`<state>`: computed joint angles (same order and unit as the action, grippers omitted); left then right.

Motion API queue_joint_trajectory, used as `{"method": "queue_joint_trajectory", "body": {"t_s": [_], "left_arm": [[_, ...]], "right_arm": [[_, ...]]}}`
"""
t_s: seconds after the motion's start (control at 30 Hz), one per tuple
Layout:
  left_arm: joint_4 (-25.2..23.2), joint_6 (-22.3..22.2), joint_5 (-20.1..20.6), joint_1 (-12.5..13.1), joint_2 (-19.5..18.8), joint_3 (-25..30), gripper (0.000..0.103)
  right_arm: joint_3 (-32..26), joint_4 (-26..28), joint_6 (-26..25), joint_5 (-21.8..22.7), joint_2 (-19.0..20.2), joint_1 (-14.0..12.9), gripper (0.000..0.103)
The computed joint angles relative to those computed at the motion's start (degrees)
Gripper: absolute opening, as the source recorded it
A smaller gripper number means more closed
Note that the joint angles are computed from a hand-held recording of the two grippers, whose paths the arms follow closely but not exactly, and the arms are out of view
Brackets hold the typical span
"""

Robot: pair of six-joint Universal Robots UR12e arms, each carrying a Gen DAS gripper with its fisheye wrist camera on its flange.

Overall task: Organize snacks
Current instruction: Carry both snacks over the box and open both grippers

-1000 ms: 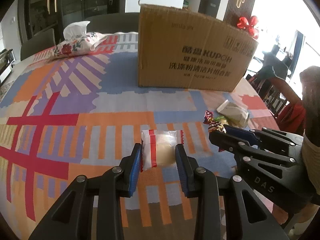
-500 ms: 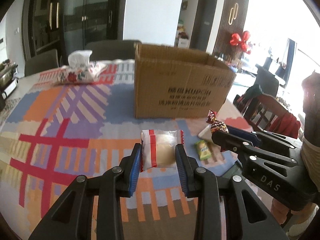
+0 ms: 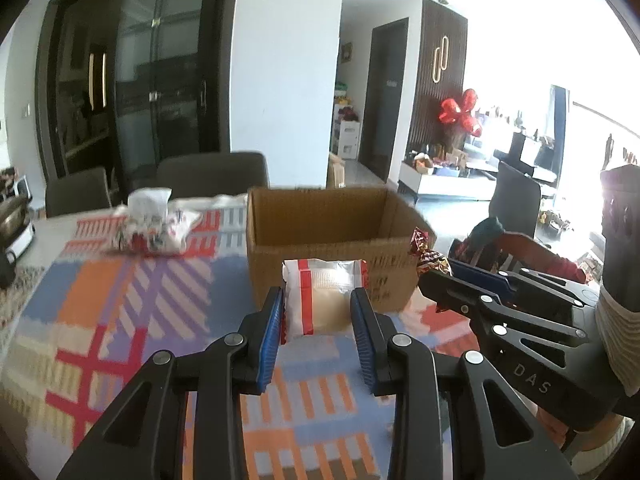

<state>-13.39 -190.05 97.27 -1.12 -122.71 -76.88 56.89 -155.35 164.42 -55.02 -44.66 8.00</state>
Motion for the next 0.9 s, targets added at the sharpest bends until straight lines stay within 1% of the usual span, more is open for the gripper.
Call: {"method": "queue_joint_trajectory", "body": {"t_s": [0.23,0.37,0.57,0.8,0.9], "left_arm": [[-1.62,2.38,0.68,0.24,-1.97,5.14,0.034],[-3.43,3.46,1.25,0.45,-3.55,8.70,0.034],[-6.58,4.06,0.51,1.08,-5.98,13.53,0.034],[-12.16,3.42,0.30,1.62,-9.32,19.57,0.034],[-14.84,3.53,0.74,1.58,-10.79,22.21,0.034]], "right_arm": [[-5.99,0.26,0.83,-0.53,2.36,0.08,0.020],[-10.36,2.23,0.36,-1.15,4.23,0.26,0.020],[-17.83,7.71,-0.56,-2.31,7.67,0.64,0.020],[-26.16,13.61,-1.48,-4.61,11.96,0.99,0.020],[-31.66,17.68,-1.44,-5.16,14.82,1.05,0.020]]}}
